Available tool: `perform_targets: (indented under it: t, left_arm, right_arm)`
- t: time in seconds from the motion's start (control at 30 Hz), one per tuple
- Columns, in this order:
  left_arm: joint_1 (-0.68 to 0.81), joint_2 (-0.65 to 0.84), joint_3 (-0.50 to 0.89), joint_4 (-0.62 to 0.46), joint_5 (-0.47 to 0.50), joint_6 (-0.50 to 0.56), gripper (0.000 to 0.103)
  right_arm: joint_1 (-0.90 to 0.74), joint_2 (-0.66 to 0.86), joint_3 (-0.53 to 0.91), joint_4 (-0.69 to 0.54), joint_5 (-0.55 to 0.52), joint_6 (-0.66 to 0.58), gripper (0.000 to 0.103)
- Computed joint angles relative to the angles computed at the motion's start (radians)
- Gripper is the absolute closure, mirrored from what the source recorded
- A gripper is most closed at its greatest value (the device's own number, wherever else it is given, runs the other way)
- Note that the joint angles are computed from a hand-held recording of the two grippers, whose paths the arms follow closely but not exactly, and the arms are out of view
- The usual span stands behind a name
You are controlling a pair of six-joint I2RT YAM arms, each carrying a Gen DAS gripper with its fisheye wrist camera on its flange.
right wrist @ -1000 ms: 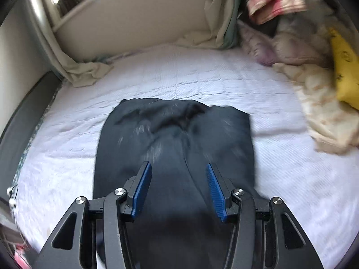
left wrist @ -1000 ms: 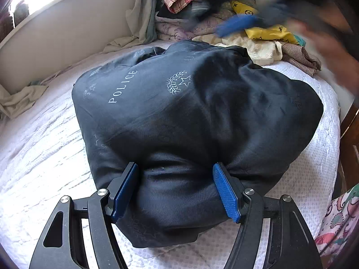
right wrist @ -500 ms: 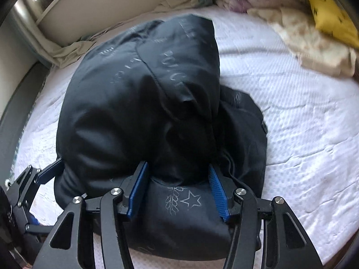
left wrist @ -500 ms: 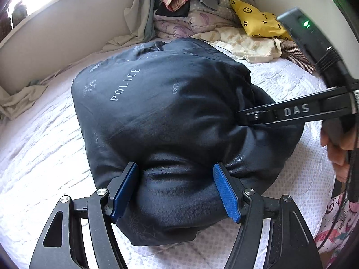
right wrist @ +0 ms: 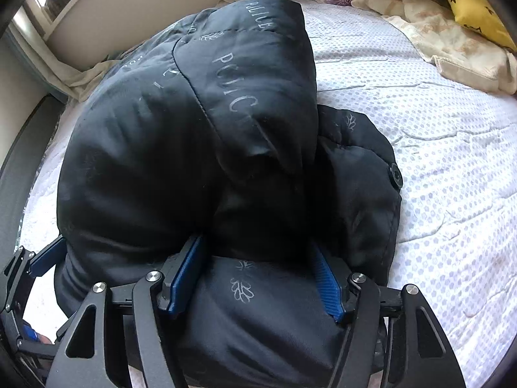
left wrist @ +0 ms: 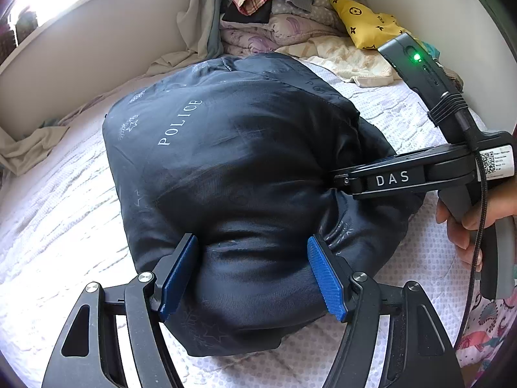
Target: Fold large clothes
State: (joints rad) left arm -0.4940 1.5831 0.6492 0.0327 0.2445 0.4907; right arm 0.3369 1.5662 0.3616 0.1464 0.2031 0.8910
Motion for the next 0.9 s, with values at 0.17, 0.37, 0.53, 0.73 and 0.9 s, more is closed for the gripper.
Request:
perform_targets:
  t: [0.17,0.37,0.53,0.73,0.9]
  left_arm:
    - [-0.013,0.005,-0.008,0.022,-0.017,-0.011,0.030]
    - [-0.015,0.004,-0.012,0.029,-0.019,-0.017,0.029]
    - [-0.008,0.006,-0.003,0.019,-0.008,-0.022,0.028]
    - [-0.009,-0.004,0.004,0.008,-0.007,-0.044,0.026]
    - [-0.019,-0.020,-0.011,0.020,-0.022,-0.054,0.025]
  right_arm:
    - [-0.008,0.044,0.027,0.015,-0.003,-0.014,0.038]
    - [-0.028,-0.020,-0.023,0.039,-0.041,0.011,0.037]
    - [-0.030,-0.222,-0.053,-0.107,-0.076,0.076,0.035]
    - [0.013,-0.602,-0.096,-0.326,-0.038,0.145,0.028]
    - [0.036,-0.752,-0.091,-0.451,0.000,0.163,0.027]
